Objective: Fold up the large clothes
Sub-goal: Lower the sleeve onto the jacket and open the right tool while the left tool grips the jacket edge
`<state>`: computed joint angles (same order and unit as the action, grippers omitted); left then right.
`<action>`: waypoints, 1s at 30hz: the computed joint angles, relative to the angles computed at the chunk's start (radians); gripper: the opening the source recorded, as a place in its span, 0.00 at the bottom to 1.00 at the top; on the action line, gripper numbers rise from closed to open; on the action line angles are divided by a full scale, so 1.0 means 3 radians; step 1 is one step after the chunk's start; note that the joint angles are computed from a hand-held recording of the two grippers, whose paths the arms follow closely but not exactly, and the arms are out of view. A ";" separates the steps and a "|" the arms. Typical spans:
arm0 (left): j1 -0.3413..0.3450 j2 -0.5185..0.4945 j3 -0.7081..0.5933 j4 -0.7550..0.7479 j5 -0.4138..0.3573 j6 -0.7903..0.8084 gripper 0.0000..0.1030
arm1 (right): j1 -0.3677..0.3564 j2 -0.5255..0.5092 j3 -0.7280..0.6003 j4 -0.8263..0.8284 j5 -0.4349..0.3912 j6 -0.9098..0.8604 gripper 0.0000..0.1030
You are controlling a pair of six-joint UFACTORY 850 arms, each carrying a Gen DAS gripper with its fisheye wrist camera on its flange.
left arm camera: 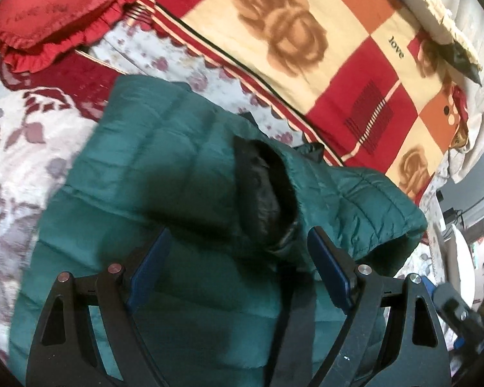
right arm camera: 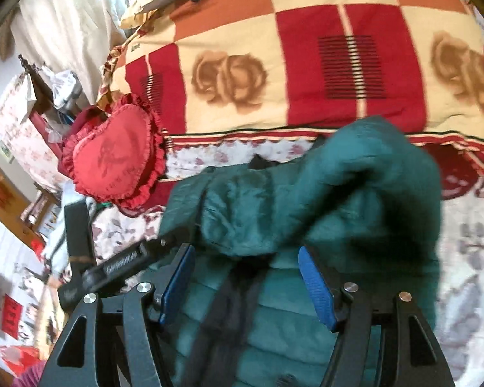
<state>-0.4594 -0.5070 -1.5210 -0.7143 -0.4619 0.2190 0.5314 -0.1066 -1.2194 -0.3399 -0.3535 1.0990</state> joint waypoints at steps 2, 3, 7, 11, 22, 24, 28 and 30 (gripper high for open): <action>-0.0040 -0.0060 -0.0071 0.0011 -0.0001 -0.0078 0.84 | -0.0019 0.0076 0.0081 -0.0123 -0.0072 0.0112 0.63; -0.0055 -0.0078 -0.0093 0.0033 0.0011 -0.0106 0.84 | -0.0033 0.0103 0.0110 -0.0154 -0.0099 0.0137 0.63; -0.0133 -0.0196 -0.0248 0.0382 0.0018 -0.0423 0.84 | -0.0106 0.0218 0.0248 -0.0343 -0.0284 0.0327 0.63; -0.0154 -0.0292 -0.0369 0.0528 -0.0081 -0.0428 0.39 | -0.0145 0.0209 0.0278 -0.0601 -0.0579 0.0571 0.63; 0.0022 -0.0223 -0.0473 0.0591 -0.0013 -0.0372 0.13 | -0.0382 -0.0162 0.0174 -0.0655 -0.0916 0.0599 0.32; 0.0079 -0.0215 -0.0486 0.0652 0.0011 -0.0397 0.12 | -0.0361 -0.0143 0.0179 -0.0808 -0.0947 0.0707 0.23; 0.0191 -0.0230 -0.0435 0.0640 0.0021 -0.0377 0.12 | -0.0280 -0.0070 0.0233 -0.1039 -0.0987 0.0830 0.12; 0.0199 -0.0288 -0.0427 0.0844 -0.0018 -0.0554 0.11 | -0.0262 -0.0111 0.0234 -0.0929 -0.1009 0.0725 0.11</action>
<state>-0.3998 -0.5932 -1.6490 -0.4611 -0.4672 0.0529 0.4528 -0.1400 -1.1492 -0.6186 -0.6561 1.3165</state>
